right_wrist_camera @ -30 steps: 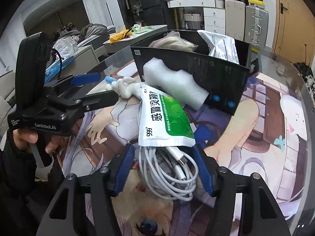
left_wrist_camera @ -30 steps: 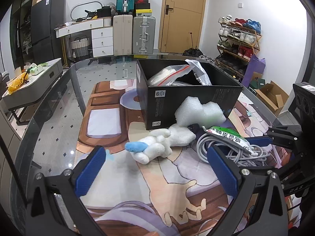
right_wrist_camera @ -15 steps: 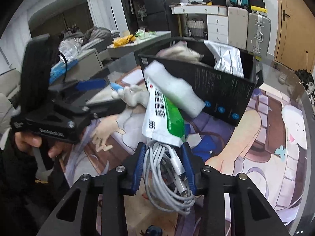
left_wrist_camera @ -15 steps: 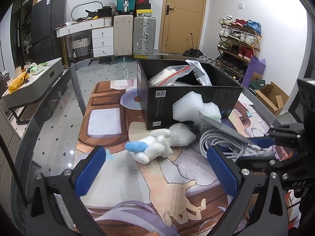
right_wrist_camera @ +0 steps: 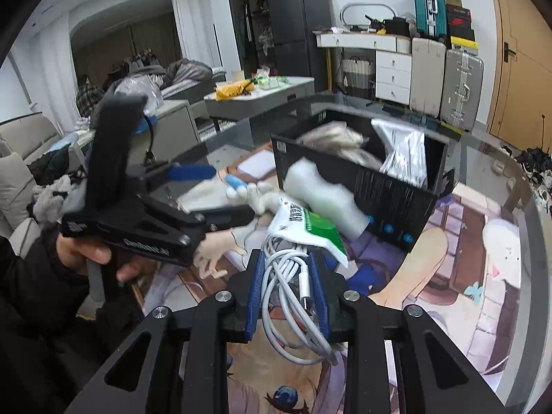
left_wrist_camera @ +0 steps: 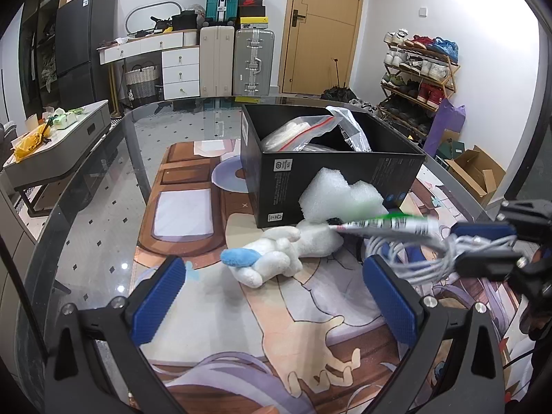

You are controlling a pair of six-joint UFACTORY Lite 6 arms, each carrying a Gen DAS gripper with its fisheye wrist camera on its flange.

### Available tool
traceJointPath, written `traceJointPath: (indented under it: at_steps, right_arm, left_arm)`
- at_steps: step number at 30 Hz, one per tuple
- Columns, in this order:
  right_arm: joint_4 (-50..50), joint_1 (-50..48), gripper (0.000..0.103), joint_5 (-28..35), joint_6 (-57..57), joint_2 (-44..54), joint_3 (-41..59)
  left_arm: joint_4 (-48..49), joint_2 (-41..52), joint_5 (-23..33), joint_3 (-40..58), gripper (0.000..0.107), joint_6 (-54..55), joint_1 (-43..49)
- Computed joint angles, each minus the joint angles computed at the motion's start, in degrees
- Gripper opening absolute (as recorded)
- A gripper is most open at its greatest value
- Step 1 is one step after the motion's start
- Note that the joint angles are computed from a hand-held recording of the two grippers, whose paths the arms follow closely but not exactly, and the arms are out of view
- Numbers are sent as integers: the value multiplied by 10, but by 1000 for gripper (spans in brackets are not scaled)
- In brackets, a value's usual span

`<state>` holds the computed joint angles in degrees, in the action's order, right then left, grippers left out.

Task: Organize soft objects
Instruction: 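Grasp the white cable bundle with the right gripper and lift it, then grasp the white plush toy with the left gripper while the right holds the cables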

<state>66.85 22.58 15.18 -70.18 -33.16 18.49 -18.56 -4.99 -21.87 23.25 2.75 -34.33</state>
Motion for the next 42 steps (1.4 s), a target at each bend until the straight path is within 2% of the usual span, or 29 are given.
traceJointPath:
  at_steps: [6,9,11,16,21,23,26,28,29,30,31,33,42]
  right_arm:
    - [-75,-38,26,41,80,-72,5]
    - [-129,-39,26,49,138,-108,2]
    - [-143,-40,26,55,150,-124,-2]
    - [-173,-42,26,72,187,-160,2]
    - [-191,-61,26,98,213,-204,7]
    - [-208,-67,26,96,234,-214,7]
    - [-194,-85,26,94,223,-202,8]
    - [-190,-86,26,88,221,-194,7]
    - [-181,-88,26,87,214,-192,6]
    - [-181,-86,26,83,216,-188,6]
    - [-180,-86,26,81,215,-184,6]
    - [-169,-88,26,78,203,-175,6]
    - [-115,-96,26,63,150,-146,5]
  left_arm:
    - [-14,11,24,18,103,26,1]
    - [-97,26,39,39,103,103,-8]
    - [-99,34,55,50,103,103,-2]
    - [42,51,82,67,103,-36,33]
    - [105,80,97,93,102,-107,52]
    - [95,89,101,102,100,-96,49]
    - [57,98,105,109,84,-49,37]
    - [96,97,101,106,66,-82,36]
    - [109,95,96,104,61,-92,37]
    - [98,93,95,102,50,-81,39]
    - [94,95,95,101,46,-78,41]
    - [136,86,90,92,45,-118,46]
    - [211,14,59,29,42,-192,58]
